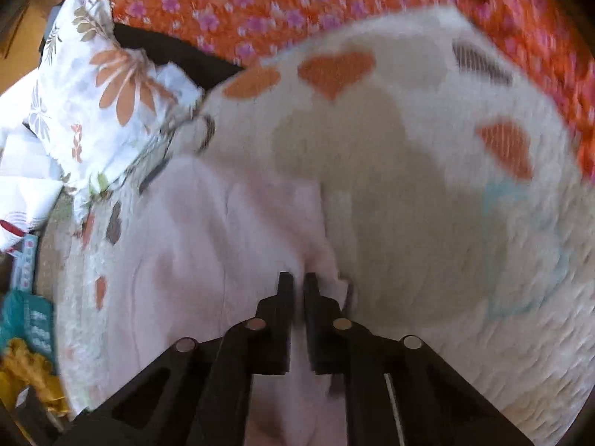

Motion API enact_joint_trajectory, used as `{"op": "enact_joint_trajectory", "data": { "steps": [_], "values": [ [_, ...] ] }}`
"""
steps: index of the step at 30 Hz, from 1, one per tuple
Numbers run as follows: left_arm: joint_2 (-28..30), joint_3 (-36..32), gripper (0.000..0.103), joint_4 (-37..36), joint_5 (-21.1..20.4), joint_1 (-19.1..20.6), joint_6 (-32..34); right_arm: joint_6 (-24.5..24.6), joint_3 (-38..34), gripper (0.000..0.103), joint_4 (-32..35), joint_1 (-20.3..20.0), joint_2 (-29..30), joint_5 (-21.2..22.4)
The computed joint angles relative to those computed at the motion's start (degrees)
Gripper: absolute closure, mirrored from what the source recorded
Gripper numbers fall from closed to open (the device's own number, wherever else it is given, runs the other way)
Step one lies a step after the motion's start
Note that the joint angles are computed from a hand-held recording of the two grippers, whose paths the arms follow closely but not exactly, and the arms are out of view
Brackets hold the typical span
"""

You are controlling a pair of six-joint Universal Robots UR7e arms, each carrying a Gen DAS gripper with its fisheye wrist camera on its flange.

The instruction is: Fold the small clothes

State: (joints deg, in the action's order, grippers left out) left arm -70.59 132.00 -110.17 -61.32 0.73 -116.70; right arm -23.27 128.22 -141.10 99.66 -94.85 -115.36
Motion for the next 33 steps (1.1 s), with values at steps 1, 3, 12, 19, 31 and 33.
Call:
{"op": "enact_joint_trajectory", "data": {
  "steps": [1, 3, 12, 19, 31, 33],
  "values": [
    [0.2, -0.2, 0.025, 0.3, 0.0, 0.1, 0.2, -1.2, 0.5, 0.103, -4.9, 1.3, 1.4, -2.7],
    [0.5, -0.5, 0.022, 1.0, -0.2, 0.4, -0.1, -5.1, 2.2, 0.102, -16.9, 3.2, 5.1, -9.1],
    [0.2, -3.9, 0.021, 12.0, 0.3, -1.8, -5.2, -5.2, 2.4, 0.101, -13.5, 5.0, 0.3, -4.9],
    [4.3, -12.9, 0.021, 35.1, 0.5, -6.5, -14.8, -3.9, 3.8, 0.063, 9.7, 6.6, -8.6, 1.6],
    [15.1, -29.4, 0.0, 66.6, 0.3, -15.1, -30.6, -0.6, 5.0, 0.051, 12.0, 6.6, -20.6, -5.5],
    [15.3, -29.5, 0.0, 64.6, -0.2, -14.7, -28.9, -0.4, 5.0, 0.049, 15.5, 6.7, -23.9, -3.0]
  ]
}}
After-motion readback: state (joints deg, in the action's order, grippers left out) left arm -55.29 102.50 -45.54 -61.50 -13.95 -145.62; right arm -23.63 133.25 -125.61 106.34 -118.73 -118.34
